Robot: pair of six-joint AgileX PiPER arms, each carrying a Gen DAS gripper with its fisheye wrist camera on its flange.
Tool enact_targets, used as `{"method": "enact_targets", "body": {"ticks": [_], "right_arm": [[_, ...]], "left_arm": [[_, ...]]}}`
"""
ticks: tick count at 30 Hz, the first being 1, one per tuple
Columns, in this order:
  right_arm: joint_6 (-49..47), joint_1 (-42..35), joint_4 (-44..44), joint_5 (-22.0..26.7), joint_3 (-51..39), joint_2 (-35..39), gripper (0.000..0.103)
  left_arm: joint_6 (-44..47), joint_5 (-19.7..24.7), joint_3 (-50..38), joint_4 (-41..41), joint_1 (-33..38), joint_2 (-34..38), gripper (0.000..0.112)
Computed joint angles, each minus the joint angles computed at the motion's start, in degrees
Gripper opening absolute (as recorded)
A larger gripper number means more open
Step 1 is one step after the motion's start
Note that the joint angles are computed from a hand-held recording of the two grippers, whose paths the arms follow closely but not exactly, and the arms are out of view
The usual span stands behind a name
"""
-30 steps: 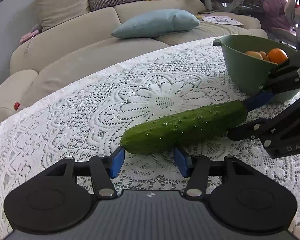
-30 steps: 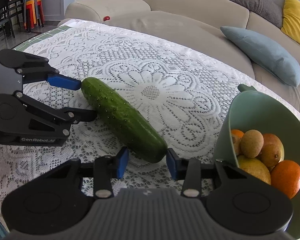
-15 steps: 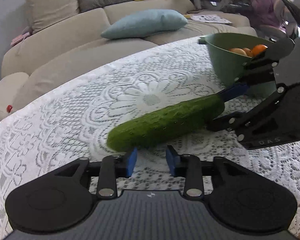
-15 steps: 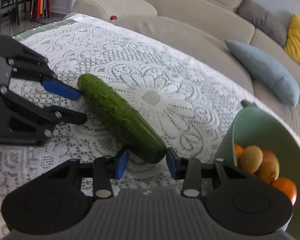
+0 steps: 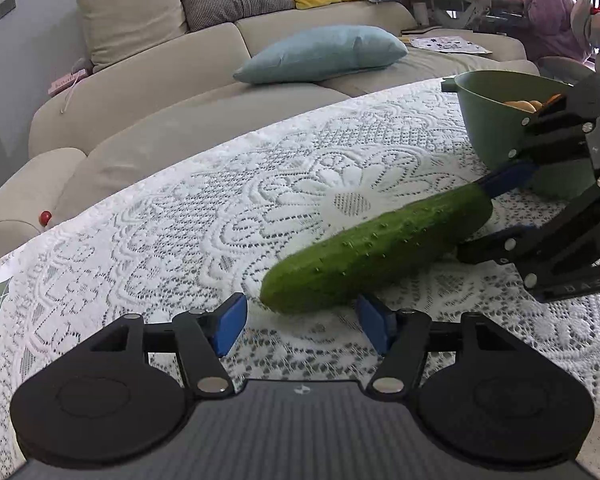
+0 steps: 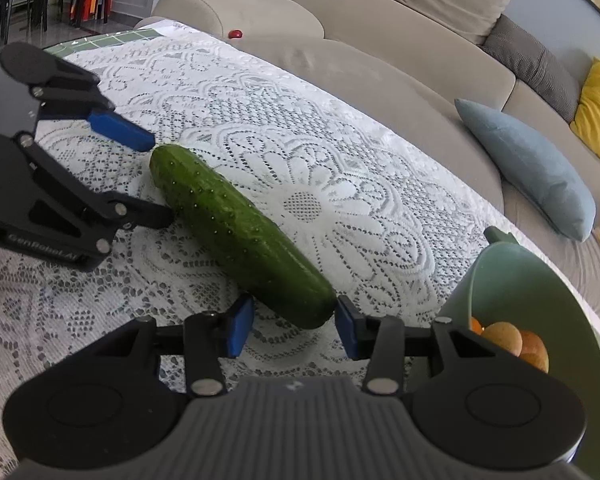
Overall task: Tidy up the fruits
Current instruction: 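Lift the cucumber with both tools and carry it toward the colander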
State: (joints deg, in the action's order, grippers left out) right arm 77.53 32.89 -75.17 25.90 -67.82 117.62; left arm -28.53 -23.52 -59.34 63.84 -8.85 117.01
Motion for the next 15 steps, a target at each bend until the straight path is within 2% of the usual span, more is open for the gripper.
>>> {"method": "enact_targets", "body": {"ticks": [5, 8, 9, 10, 12, 15], "right_arm": [[-0.18, 0.14, 0.09, 0.65, -0.51, 0.43, 0.043], [-0.81, 0.07, 0.73, 0.49, -0.78, 0.50, 0.044], [-0.94, 0.04, 0.80, 0.39, -0.79, 0.46, 0.044], [-0.66, 0.05, 0.47, 0.24, -0.57, 0.34, 0.044], [-0.90, 0.02, 0.81, 0.16, -0.46, 0.18, 0.043], [-0.39, -0.12, 0.53, -0.24, -0.13, -0.17, 0.043]], "left_arm": [[-8.29, -2.09, -2.15, 7.15, 1.56, 1.27, 0.075], [-13.95, -4.12, -3.12, 12.41, 2.68, 1.91, 0.067], [-14.68, -4.67, -3.24, 13.70, 2.75, 1.99, 0.068], [-13.61, -4.91, -2.86, 13.30, 2.56, 2.00, 0.072], [-9.49, -4.29, -1.79, 9.77, 1.90, 1.69, 0.072], [-14.37, -5.23, -2.58, 12.87, 2.70, 1.77, 0.071]]}}
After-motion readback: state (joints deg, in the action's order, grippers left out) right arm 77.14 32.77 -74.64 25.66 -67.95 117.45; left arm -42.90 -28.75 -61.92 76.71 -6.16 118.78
